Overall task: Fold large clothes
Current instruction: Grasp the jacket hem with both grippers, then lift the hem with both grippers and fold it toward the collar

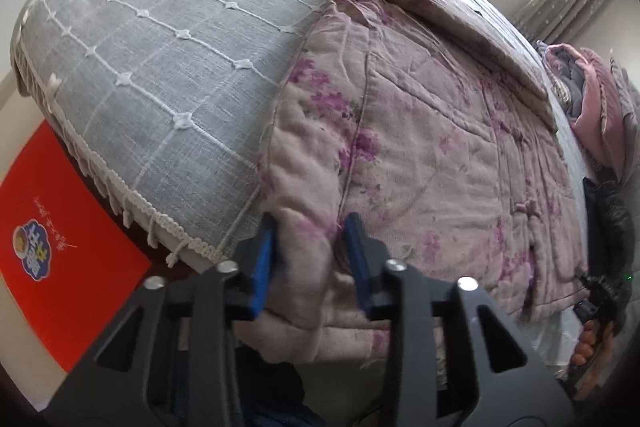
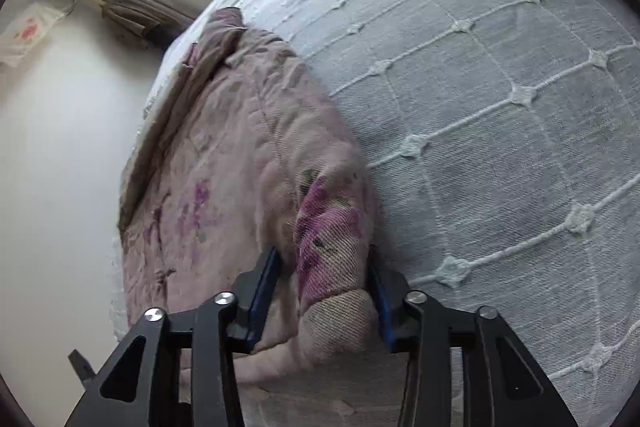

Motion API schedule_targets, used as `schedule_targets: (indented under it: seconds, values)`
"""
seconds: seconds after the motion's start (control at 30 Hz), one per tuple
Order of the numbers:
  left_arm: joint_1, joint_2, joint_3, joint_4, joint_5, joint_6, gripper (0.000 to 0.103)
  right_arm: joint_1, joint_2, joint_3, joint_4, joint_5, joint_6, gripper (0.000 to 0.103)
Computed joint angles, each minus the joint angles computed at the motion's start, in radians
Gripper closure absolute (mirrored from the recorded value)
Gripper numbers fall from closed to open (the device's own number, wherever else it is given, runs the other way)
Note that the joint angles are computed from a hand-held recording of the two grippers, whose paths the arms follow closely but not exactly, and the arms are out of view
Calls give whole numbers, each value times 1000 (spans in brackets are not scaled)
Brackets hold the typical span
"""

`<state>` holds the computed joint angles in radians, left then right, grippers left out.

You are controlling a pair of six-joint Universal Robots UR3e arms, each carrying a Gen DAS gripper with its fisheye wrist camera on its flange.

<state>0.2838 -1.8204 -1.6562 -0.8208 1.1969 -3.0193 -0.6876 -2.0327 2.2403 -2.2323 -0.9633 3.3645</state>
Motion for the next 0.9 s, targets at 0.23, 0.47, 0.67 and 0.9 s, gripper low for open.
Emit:
schedule_targets:
  seconds: [0.23,0.47,0.67,0.9]
  values:
    - [-39,-28,6,54,72,-44,63,21,48,-1,-42,-8,64,62]
    - [-107,-62,-9,172,194,-69,51,51,74,-16,-74,-37,102,62]
    - [-92,-51,-67,242,161,-65,56,43,79,-19,-62,-27,92,62]
    - [-15,28,-173,315,5,-12,82,5,54,26,-165,69,123,62]
